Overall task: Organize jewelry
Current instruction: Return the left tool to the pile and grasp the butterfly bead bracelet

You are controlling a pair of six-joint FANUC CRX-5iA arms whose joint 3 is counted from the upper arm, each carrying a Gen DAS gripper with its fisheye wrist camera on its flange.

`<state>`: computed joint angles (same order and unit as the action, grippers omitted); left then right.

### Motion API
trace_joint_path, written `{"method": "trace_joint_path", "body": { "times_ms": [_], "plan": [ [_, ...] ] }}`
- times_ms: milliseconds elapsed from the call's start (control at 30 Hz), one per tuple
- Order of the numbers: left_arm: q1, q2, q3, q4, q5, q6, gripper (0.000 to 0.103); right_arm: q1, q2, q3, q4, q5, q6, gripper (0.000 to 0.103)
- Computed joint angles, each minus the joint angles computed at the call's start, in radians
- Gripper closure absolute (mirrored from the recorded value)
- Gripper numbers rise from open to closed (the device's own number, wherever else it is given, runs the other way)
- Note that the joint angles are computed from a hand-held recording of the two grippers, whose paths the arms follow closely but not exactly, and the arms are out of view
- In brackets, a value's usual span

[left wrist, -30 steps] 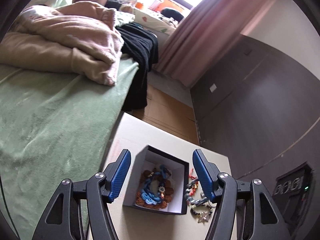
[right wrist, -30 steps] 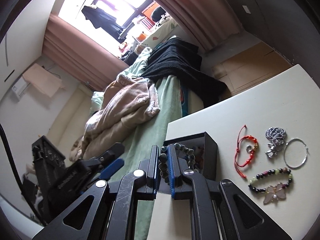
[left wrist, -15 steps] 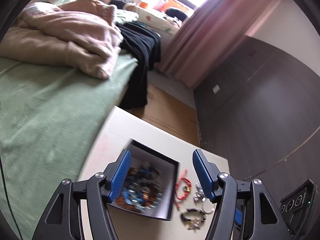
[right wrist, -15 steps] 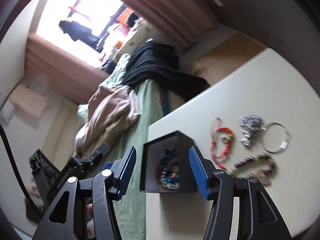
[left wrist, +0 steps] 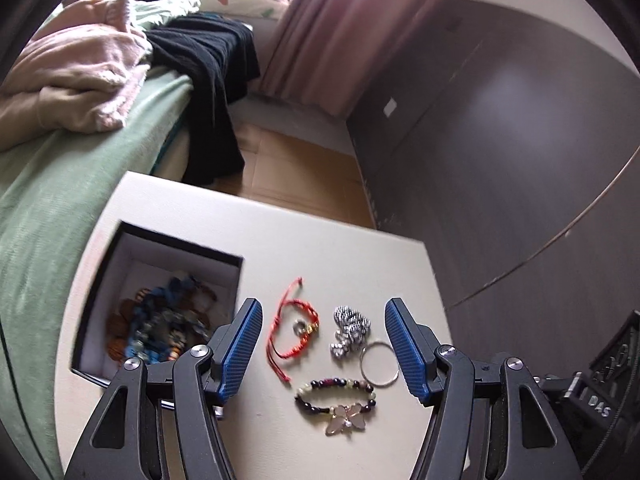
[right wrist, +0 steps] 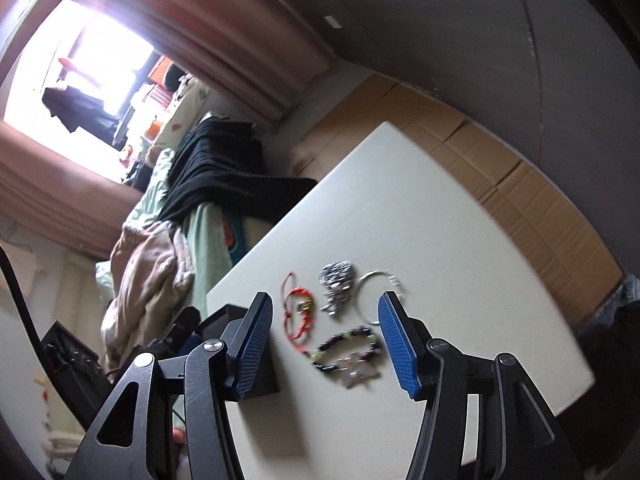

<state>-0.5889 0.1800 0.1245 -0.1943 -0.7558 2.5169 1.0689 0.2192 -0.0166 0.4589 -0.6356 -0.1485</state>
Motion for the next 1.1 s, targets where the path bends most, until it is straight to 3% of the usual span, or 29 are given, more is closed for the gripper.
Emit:
{"method": "trace_joint_path", "body": {
  "times_ms": [233,300,400,533,800,967,1100],
  "plan": [
    [-0.042,0.08,0.112,-0.01,-0.122,-0.007,0.043,-0.003,-0.081,-0.149,0.112,0.044,-0.235,0.047],
    [-0.047,0.086,0.1,0.014,-0.119,-0.025,0.044,-0.007,-0.094,-0.182,0.143,0.07,-0.291,0.047],
    [-0.054,0.102,0.09,0.062,-0.124,-0.064,0.055,-0.008,-0.112,-0.216,0.164,0.089,-0.343,0.047],
    [-0.07,0.121,0.103,0.08,-0.146,-0.089,0.055,0.0,-0.135,-0.258,0.198,0.107,-0.398,0.047],
    [-0.101,0.167,0.121,0.1,-0.176,-0.115,0.055,0.027,-0.153,-0.299,0.199,0.095,-0.419,0.047],
    [-0.103,0.219,0.157,0.123,-0.222,-0.137,0.054,0.021,-0.129,-0.277,0.114,0.081,-0.349,0.047],
    [-0.119,0.231,0.18,0.07,-0.234,-0.104,0.054,0.015,-0.122,-0.267,0.079,0.081,-0.309,0.047]
  ]
}}
